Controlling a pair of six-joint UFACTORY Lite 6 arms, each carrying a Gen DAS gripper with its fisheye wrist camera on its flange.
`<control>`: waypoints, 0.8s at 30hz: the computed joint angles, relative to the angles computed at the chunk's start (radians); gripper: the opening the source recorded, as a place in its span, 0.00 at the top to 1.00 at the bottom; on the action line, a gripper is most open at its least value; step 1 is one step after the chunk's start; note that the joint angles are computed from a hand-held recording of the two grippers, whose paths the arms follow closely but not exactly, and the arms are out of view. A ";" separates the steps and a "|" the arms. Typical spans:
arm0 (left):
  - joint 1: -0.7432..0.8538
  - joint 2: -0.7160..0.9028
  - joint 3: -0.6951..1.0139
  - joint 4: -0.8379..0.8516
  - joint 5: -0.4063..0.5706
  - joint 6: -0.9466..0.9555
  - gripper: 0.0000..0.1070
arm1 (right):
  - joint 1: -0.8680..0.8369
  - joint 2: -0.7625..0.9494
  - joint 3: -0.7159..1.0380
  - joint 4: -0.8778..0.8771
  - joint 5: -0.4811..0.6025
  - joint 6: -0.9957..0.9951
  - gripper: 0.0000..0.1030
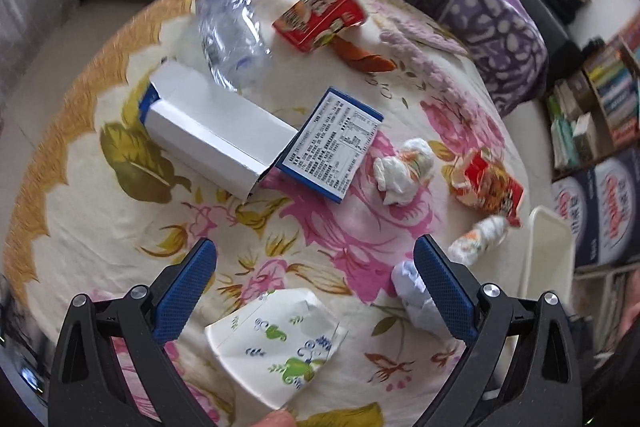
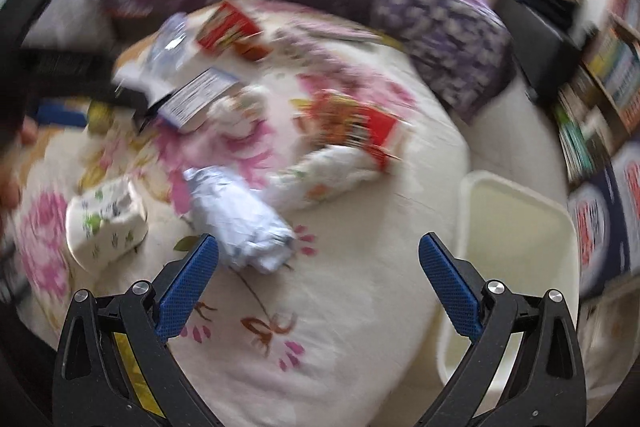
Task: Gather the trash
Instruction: 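Grasp the crumpled blue-grey paper with the right tool while the left tool grasps the white paper cup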
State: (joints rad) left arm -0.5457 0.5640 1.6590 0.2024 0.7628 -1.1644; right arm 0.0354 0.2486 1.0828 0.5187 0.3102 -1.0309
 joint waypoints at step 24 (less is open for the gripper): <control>-0.006 0.006 -0.096 -0.264 0.110 0.469 0.10 | -0.102 0.192 0.329 0.207 0.250 0.094 0.56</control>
State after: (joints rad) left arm -0.5514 0.5697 1.5627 -0.0617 0.8728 -0.6959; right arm -0.0666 0.4406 1.4121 0.7261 0.5604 -0.9369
